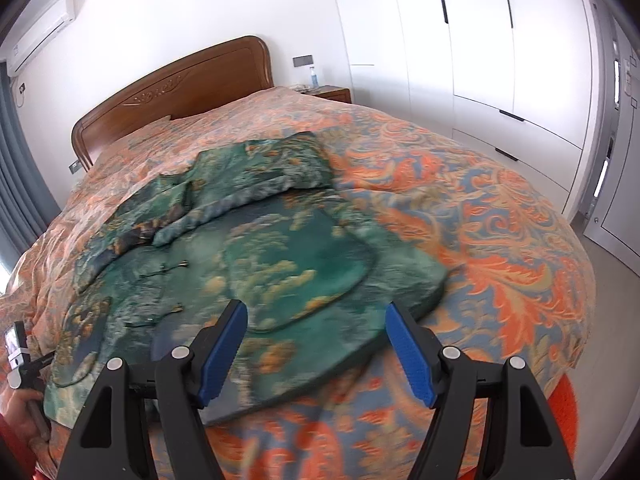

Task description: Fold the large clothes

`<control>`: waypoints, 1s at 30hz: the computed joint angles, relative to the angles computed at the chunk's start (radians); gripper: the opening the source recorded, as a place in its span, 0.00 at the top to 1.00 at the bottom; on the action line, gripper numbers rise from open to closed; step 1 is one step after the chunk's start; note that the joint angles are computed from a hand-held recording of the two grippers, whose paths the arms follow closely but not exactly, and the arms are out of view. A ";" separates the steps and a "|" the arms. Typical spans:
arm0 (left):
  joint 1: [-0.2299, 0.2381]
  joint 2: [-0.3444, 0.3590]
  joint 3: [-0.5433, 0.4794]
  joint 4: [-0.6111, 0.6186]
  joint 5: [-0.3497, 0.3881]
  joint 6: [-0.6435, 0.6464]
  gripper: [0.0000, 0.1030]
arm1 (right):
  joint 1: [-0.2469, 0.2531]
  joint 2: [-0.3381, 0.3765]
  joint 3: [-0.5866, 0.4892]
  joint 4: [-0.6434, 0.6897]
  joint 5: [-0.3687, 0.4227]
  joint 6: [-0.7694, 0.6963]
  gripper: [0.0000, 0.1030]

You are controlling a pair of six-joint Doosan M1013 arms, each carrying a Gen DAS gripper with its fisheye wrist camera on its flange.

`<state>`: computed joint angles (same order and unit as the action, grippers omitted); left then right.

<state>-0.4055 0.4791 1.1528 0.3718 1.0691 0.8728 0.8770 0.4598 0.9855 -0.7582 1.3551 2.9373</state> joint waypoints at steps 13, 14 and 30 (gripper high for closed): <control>-0.064 -0.058 -0.036 0.171 -0.016 -0.066 0.01 | -0.025 -0.087 0.130 -0.025 -0.049 0.100 0.29; -0.069 -0.060 -0.041 0.172 -0.014 -0.063 0.01 | -0.026 -0.091 0.135 -0.024 -0.056 0.098 0.29; -0.063 -0.166 0.130 -0.512 -0.192 0.322 0.01 | -0.169 -0.180 0.250 0.338 -0.251 -0.163 0.26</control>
<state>-0.4687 0.3126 1.2827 -0.1405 0.8776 1.1946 0.7075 0.2802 1.2358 -0.4205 1.1042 2.7743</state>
